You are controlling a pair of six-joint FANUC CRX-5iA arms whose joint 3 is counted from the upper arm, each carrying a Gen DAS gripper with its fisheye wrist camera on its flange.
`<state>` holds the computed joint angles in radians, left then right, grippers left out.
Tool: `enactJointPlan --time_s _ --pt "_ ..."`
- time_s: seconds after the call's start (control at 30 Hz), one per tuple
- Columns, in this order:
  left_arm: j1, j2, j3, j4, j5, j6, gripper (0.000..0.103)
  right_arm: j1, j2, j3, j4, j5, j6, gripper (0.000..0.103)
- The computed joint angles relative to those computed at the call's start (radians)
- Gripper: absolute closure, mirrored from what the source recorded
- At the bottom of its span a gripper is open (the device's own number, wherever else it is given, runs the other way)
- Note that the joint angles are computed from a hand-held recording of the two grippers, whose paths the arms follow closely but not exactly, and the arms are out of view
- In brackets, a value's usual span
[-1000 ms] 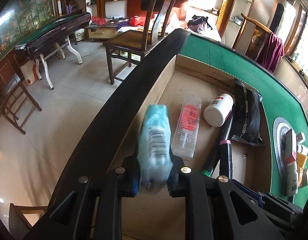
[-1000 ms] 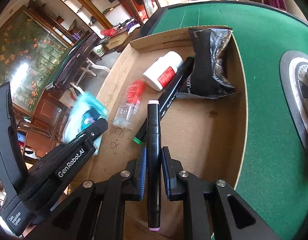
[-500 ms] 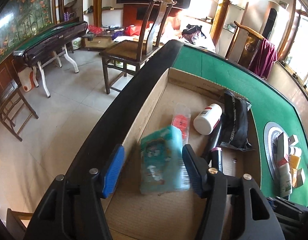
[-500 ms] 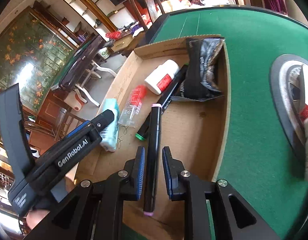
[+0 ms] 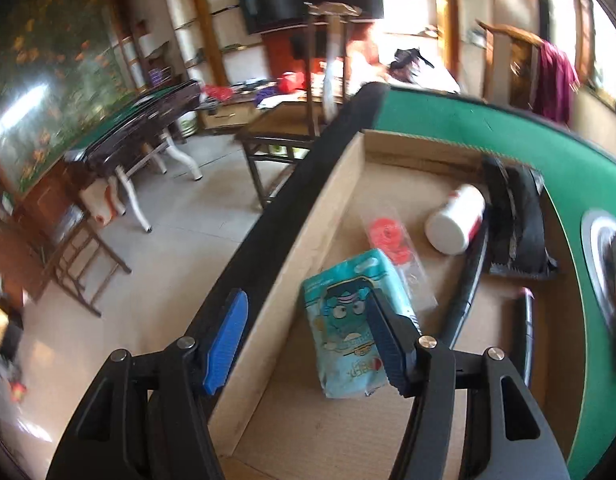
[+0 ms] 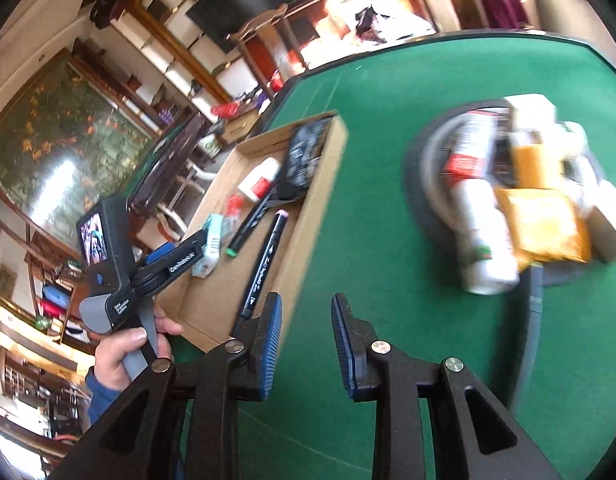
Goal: Organize objects
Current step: 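Grasp a yellow-capped black marker with left gripper while right moves toward the medicine box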
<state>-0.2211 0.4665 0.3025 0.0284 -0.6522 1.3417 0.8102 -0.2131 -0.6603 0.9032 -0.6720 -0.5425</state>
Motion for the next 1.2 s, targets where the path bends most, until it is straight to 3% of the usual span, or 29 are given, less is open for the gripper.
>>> enactJointPlan --time_s 0.07,0.13,0.27,0.47,0.63,0.93,1.13,1.2 --pt "0.006 -0.017 -0.044 0.045 0.064 -0.041 0.042 0.020 -0.056 -0.049 0.020 -0.039 -0.041 0.073" --pt "-0.014 -0.016 -0.041 -0.036 0.093 0.014 0.042 0.024 -0.107 -0.094 0.027 -0.054 -0.062 0.072" --pt "-0.058 -0.005 0.021 -0.233 0.014 0.191 0.042 0.065 -0.221 -0.189 0.023 -0.107 -0.123 0.072" --pt "-0.095 -0.087 -0.032 -0.446 -0.079 0.453 0.042 0.121 -0.361 -0.280 0.006 -0.232 -0.184 0.067" --pt "-0.128 -0.153 -0.086 -0.620 -0.150 0.701 0.042 0.125 -0.415 -0.314 0.001 -0.222 -0.217 0.067" --pt "-0.096 -0.238 -0.182 -0.580 -0.180 0.866 0.042 0.188 -0.455 -0.335 0.042 -0.273 -0.234 0.067" --pt "-0.125 -0.237 -0.182 -0.629 -0.117 0.900 0.042 0.181 -0.466 -0.336 0.022 -0.259 -0.212 0.067" --pt "-0.133 -0.232 -0.177 -0.621 -0.077 0.849 0.042 0.185 -0.475 -0.340 0.016 -0.274 -0.213 0.067"
